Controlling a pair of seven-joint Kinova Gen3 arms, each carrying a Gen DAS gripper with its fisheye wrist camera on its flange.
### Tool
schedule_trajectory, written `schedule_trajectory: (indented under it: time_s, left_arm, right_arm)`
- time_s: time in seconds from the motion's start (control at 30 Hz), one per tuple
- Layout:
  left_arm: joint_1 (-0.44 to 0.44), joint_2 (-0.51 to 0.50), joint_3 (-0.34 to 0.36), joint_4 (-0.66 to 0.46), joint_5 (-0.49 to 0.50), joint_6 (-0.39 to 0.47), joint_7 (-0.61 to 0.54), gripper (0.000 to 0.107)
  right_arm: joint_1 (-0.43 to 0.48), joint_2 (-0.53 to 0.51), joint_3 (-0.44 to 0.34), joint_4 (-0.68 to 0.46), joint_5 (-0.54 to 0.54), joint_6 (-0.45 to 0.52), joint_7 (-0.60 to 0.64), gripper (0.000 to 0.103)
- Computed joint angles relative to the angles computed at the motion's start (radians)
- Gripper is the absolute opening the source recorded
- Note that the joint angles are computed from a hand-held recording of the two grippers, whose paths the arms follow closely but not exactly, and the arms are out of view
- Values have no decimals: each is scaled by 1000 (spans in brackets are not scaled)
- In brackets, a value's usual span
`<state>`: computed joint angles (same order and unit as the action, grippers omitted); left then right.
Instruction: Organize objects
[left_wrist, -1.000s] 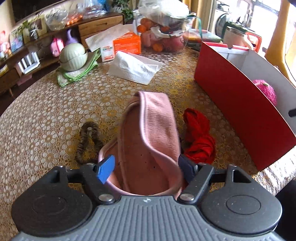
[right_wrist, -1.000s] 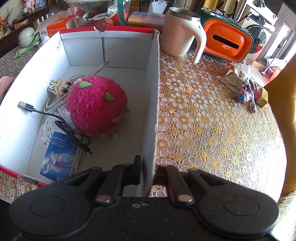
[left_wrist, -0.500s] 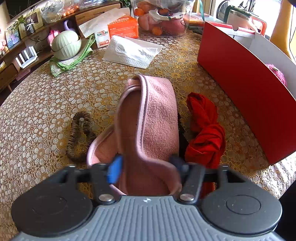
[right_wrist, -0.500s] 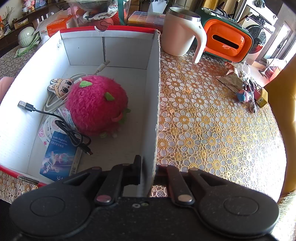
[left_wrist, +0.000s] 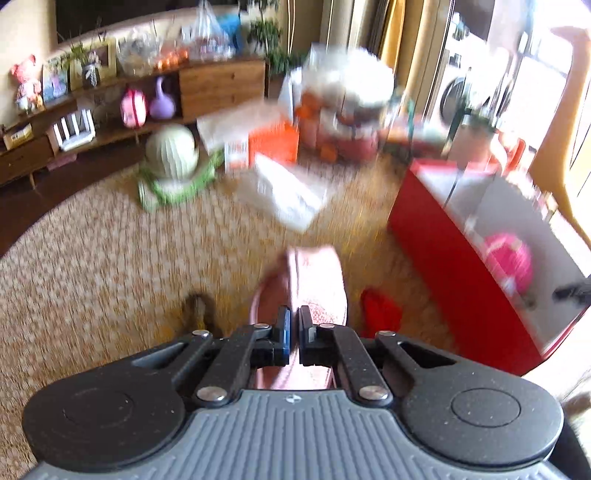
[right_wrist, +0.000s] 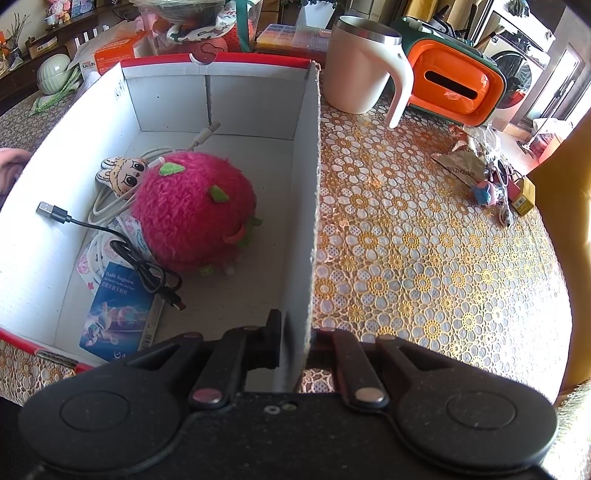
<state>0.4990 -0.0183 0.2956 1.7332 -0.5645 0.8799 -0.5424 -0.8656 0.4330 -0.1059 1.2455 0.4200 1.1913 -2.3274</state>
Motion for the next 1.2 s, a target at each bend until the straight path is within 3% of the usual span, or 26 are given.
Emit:
schedule_trajectory:
  time_s: [0.23, 0.43, 0.63, 0.83, 1.07, 1.2]
  left_arm:
    - [-8, -26, 27, -125, -45, 37, -25, 3]
    - [36, 21, 47, -301, -119, 110, -95, 3]
    - [111, 103, 19, -507, -132, 127, -223, 3]
    - [200, 242, -9, -726, -114, 142, -355, 3]
    - [244, 370, -36, -867, 4, 110, -452, 3]
    - [293, 453, -68, -933, 33, 151, -509, 3]
  right_arm:
    - [0, 2, 0, -3, 2, 0, 7, 9]
    - [-5, 7, 4, -6, 9, 2, 8, 7]
    - [8, -1, 1, 5, -3, -15, 15, 5]
    - [11, -2, 0, 3, -8, -17, 15, 5]
    - [16, -7, -1, 12, -14, -26, 17, 5]
    - [19, -9, -3, 15, -17, -31, 20, 5]
